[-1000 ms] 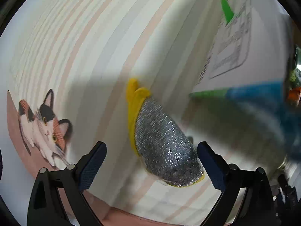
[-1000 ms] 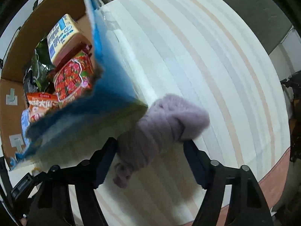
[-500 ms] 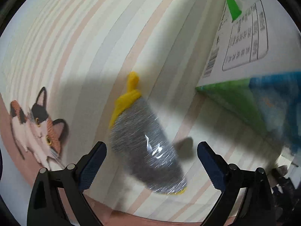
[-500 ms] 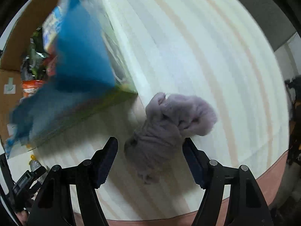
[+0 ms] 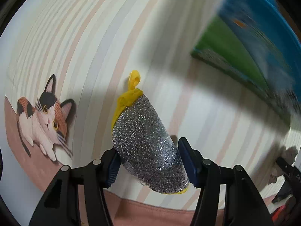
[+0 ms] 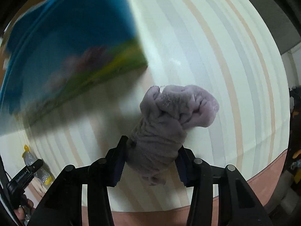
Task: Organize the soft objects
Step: 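Grasp the lavender rolled sock with the right tool while the left tool grasps the silver scrubber, then lower the sock and scrubber into the cardboard box and open both tools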
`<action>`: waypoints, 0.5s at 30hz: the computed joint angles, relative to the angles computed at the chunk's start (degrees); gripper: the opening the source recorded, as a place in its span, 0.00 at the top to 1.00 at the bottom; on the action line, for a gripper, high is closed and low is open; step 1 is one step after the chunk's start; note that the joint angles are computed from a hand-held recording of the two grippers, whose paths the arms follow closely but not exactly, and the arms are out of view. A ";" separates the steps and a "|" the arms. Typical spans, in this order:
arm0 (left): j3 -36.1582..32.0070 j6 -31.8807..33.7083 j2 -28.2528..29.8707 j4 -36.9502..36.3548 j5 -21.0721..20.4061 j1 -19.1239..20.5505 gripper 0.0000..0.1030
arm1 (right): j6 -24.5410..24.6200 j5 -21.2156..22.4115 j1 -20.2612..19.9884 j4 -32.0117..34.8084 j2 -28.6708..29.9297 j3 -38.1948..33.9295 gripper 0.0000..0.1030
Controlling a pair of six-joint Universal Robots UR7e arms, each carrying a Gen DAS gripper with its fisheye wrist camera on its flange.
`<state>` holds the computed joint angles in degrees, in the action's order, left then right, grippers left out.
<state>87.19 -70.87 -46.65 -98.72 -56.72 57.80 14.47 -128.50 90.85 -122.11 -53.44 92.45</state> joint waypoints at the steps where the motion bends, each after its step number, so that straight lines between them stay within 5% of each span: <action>1: 0.29 0.12 -0.03 0.02 0.12 -0.59 0.46 | -0.34 -0.08 0.28 -0.22 -0.18 0.50 0.52; 15: 0.49 6.46 -1.86 -1.87 2.95 -9.41 0.46 | -6.67 5.20 7.50 -1.60 -6.31 8.54 0.53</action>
